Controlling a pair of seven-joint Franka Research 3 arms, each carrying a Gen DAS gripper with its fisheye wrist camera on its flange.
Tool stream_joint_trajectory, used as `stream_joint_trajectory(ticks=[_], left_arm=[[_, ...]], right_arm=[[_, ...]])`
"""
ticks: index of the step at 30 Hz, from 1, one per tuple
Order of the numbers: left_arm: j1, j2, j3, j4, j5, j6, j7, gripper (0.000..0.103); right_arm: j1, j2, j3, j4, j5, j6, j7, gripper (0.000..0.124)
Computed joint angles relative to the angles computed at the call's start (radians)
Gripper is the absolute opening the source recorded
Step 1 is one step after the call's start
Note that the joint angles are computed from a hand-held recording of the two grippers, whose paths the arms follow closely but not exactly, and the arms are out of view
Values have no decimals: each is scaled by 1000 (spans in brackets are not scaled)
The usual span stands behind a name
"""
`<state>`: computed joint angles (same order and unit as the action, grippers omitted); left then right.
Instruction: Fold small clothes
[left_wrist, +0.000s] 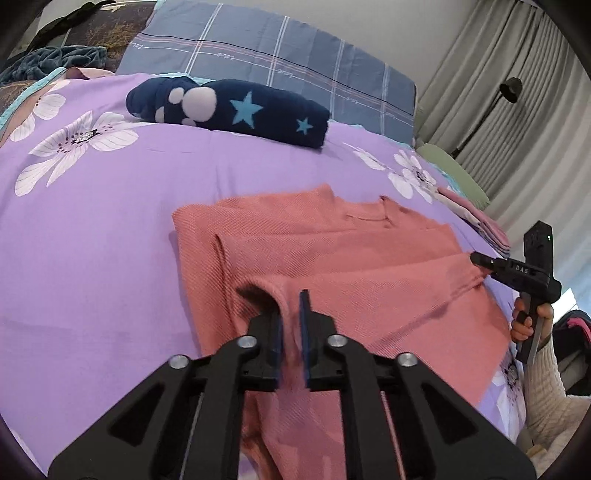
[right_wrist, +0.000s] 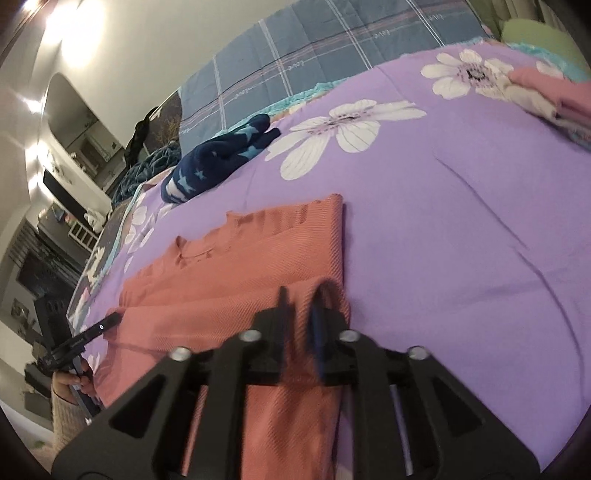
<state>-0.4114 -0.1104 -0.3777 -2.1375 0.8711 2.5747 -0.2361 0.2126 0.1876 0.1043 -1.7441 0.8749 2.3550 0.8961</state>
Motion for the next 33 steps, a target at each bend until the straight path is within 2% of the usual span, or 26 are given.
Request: stream_joint_trajectory(ticks=[1,4,6,7,9,12,13,14,15,16,17,18,22,27,31,33], left_arm=[[-4,-2,-4,1,-5,-4,3,20],[-18,-3,-6,-2,-48,6,33,20],[-22,7,2,-2,-90,36,71,5],[-19,8,6,-5,-98,53,75,3],[0,1,13,-11,-68,98,24,3],[43,-14,9,19,56,56,-74,3],[64,-23,7,22,128,46,-154,8],[65,-26,13,31,192,3,-234,22],[86,-29,-16,45,237,-95,-288,36],[81,-25,-24,58,257,-173,-300,55],[74,-17,-22,70,257,-214,-277,57],[66,-9,-11,75,237,-213,-229,57],[44,11,24,63,117,-158,-85,59],[36,44,46,54,-19,-106,81,59],[33,65,52,71,-52,-116,157,59],[31,75,55,85,-57,-130,193,55]], right_arm=[[0,-12,1,-9,-2,-1,-12,27],[4,-54,-3,-53,-16,3,-50,25],[10,-65,-8,-62,-31,-7,-62,10],[13,-67,-8,-63,-31,-6,-67,10],[12,-53,-8,-36,12,-8,-71,9],[9,18,-3,73,50,-26,-36,9],[12,56,-1,125,41,-22,0,15],[15,101,0,185,18,-27,54,16],[13,129,4,221,2,-31,92,27],[11,152,7,251,-9,-28,125,40],[8,163,12,266,-21,-17,143,41],[0,167,20,274,-23,-6,126,41],[-22,148,34,246,-35,25,46,44],[-18,178,30,267,-114,-17,42,37],[-1,198,39,281,-158,-21,28,37],[8,207,41,289,-174,-17,31,37]])
